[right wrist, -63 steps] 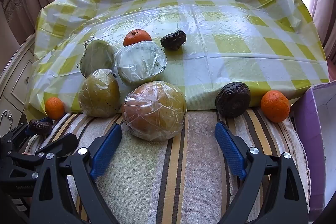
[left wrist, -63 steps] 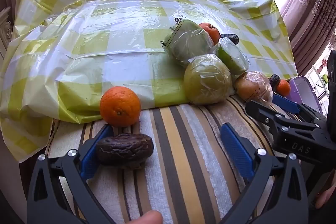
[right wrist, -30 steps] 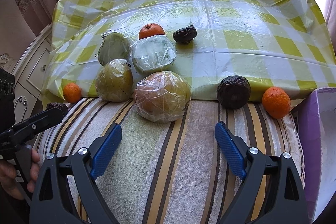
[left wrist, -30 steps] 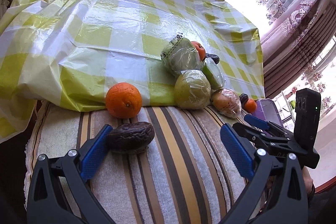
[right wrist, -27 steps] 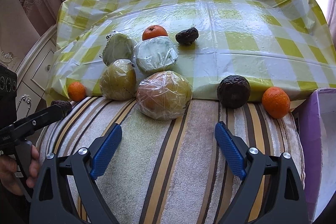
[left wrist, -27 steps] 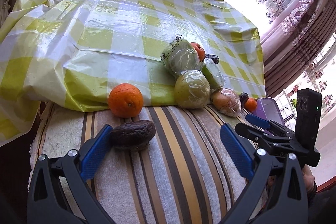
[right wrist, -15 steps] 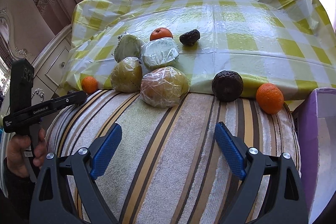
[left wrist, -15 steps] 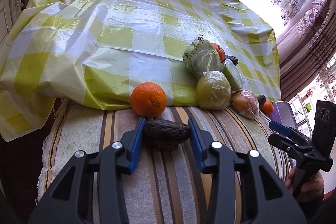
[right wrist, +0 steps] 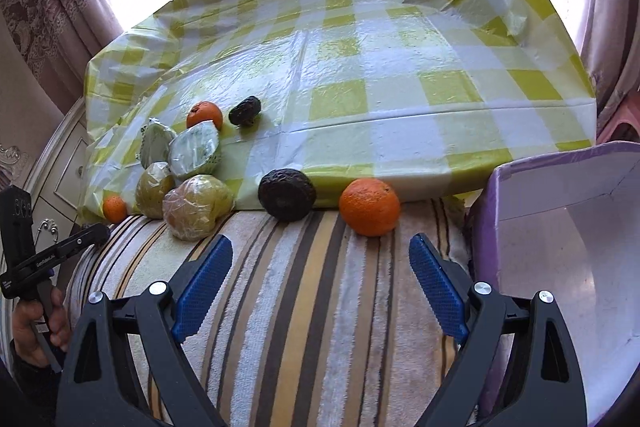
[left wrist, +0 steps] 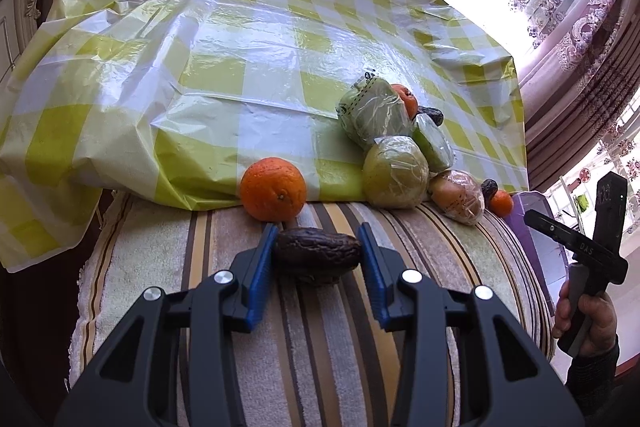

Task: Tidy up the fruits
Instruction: 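Close the right tool on the orange beside the dark date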

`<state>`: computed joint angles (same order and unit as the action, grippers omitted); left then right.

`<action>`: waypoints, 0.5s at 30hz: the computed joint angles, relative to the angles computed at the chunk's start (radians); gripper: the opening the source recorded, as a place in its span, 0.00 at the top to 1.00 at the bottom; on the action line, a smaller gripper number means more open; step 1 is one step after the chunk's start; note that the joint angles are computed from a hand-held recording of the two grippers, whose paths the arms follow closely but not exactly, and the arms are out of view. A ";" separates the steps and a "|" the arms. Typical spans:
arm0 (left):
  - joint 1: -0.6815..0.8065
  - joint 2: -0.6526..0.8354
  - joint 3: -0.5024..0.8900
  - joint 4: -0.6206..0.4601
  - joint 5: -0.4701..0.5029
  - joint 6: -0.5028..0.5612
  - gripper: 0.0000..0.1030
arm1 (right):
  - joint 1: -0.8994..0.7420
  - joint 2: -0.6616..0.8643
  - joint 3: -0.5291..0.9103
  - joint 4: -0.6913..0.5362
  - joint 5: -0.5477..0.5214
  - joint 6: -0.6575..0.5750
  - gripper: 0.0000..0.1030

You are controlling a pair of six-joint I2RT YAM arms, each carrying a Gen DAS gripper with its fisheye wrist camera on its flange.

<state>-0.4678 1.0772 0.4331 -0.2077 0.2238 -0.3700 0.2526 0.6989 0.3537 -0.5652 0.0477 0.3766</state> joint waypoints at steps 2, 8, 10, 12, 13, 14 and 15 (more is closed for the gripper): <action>-0.018 -0.012 0.000 0.003 -0.006 -0.002 0.61 | -0.027 0.069 0.000 0.050 0.008 -0.057 0.16; -0.047 -0.057 0.009 -0.016 -0.029 -0.010 0.61 | -0.088 0.213 0.011 0.160 -0.003 -0.133 0.32; -0.051 -0.067 0.012 -0.022 -0.029 -0.009 0.61 | -0.121 0.247 0.011 0.181 -0.033 -0.153 0.38; -0.064 -0.069 0.017 -0.024 -0.035 -0.013 0.61 | -0.144 0.271 0.005 0.200 -0.064 -0.159 0.45; -0.070 -0.068 0.019 -0.024 -0.037 -0.015 0.61 | -0.161 0.283 0.004 0.209 -0.082 -0.166 0.49; -0.077 -0.068 0.022 -0.025 -0.039 -0.016 0.61 | -0.166 0.286 0.002 0.212 -0.095 -0.168 0.57; -0.088 -0.067 0.026 -0.027 -0.044 -0.019 0.61 | -0.165 0.283 0.000 0.213 -0.102 -0.167 0.60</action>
